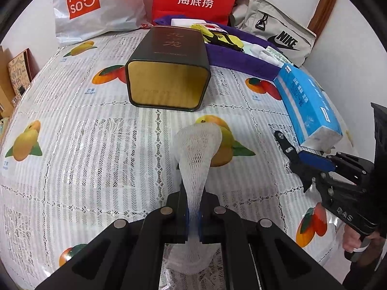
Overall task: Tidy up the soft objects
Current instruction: 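Lift the mesh bag with the left tool while the right tool grasps the black strap, then carry the mesh bag and black strap in both tools to the purple towel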
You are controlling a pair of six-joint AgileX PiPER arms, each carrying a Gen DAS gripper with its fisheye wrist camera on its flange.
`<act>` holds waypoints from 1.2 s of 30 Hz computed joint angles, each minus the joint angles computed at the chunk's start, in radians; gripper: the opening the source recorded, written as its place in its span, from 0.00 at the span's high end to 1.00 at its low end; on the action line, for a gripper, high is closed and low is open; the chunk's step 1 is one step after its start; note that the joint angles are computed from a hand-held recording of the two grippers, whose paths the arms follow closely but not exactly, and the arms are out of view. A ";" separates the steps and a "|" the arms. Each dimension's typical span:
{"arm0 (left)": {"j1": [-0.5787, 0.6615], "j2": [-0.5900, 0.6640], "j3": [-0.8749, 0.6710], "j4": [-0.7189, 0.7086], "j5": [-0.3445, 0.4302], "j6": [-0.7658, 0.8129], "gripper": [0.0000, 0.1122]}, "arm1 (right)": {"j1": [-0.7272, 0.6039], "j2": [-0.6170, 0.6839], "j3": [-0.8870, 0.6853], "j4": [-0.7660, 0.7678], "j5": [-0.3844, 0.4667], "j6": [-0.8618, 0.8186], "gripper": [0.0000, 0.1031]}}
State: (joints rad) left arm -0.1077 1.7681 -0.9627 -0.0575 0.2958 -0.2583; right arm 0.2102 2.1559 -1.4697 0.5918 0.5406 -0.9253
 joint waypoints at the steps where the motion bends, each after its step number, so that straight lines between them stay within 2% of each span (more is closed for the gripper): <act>1: 0.002 -0.001 0.000 -0.013 0.001 0.010 0.95 | 0.003 -0.002 0.007 -0.002 -0.016 -0.006 0.80; 4: 0.005 -0.002 0.002 -0.037 0.003 0.033 0.95 | -0.001 -0.025 0.034 0.001 -0.017 -0.040 0.80; 7: -0.007 0.000 -0.002 0.021 0.006 -0.024 0.95 | -0.010 -0.033 0.047 0.010 0.000 -0.032 0.79; 8: -0.008 0.002 -0.004 0.020 0.007 -0.024 0.95 | -0.011 -0.033 0.052 0.026 -0.003 -0.031 0.76; 11: -0.001 0.009 -0.009 -0.041 -0.004 0.029 0.95 | -0.003 -0.030 0.064 0.063 -0.033 -0.047 0.75; 13: 0.006 0.010 -0.009 -0.089 -0.005 0.082 0.95 | 0.006 -0.034 0.079 0.067 -0.069 -0.061 0.79; 17: 0.026 -0.007 0.014 -0.212 -0.012 0.194 0.95 | -0.021 -0.058 0.105 0.119 -0.033 -0.124 0.79; 20: 0.010 -0.025 0.031 -0.122 -0.010 0.099 0.95 | -0.037 -0.095 0.158 0.129 -0.050 -0.143 0.79; 27: -0.001 -0.050 0.046 -0.025 0.000 -0.008 0.95 | -0.093 -0.139 0.222 0.141 -0.044 -0.144 0.79; 36: -0.002 -0.107 0.015 0.049 0.061 -0.078 0.95 | -0.144 -0.213 0.273 0.187 -0.055 -0.190 0.79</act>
